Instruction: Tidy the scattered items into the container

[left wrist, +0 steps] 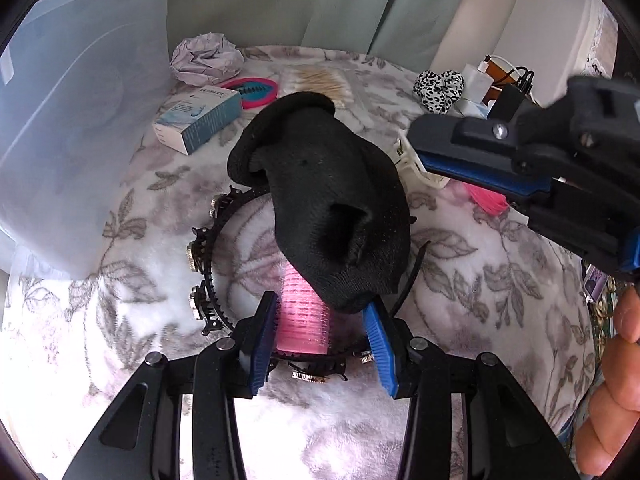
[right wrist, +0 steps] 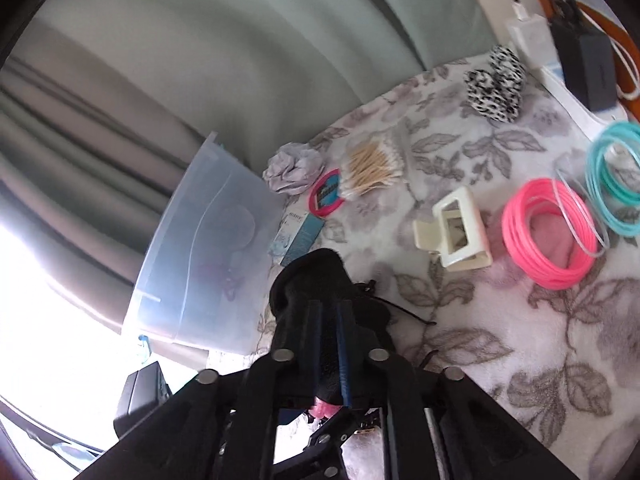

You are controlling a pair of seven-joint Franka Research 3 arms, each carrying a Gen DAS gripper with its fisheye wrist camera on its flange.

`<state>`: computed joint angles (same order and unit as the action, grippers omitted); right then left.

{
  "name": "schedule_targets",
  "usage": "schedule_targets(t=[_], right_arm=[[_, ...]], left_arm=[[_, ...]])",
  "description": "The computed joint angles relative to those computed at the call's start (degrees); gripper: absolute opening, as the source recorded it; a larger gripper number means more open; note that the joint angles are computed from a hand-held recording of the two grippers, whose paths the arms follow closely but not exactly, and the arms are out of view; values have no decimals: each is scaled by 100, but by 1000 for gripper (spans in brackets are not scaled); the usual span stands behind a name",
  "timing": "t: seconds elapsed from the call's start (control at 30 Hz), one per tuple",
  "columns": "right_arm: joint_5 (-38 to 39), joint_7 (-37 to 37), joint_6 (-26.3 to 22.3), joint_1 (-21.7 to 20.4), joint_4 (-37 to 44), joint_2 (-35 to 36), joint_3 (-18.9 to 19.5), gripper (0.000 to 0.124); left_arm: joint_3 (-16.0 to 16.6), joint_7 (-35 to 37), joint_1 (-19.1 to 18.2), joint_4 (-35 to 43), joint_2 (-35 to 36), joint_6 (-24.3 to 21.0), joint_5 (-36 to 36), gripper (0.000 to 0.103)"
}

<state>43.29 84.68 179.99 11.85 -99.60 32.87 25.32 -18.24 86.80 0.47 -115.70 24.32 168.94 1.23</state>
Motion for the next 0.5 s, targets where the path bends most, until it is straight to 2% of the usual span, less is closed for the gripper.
schedule_targets(t=[0.03, 0.17, 0.3, 0.4, 0.5], right_arm=[[-77, 24, -46, 83, 33, -6, -88, 45], [-423, 309, -391, 491, 209, 26, -601, 48], [-702, 306, -749, 639, 498, 198, -773, 50], [-1150, 548, -989, 1040, 691, 269, -1241, 54], [-1652, 919, -1285, 1385, 897, 366, -1672, 56]], left_arm=[[-78, 61, 75, -12, 1, 7, -56, 44], [-729, 624, 713, -107, 11, 47, -636, 44], [-1441, 1348, 1403, -151, 74, 20, -1421, 44], [-1564, 1632, 1560, -184, 25, -47, -1840, 44], [-1366, 1737, 1403, -183, -47, -108, -1986, 44]])
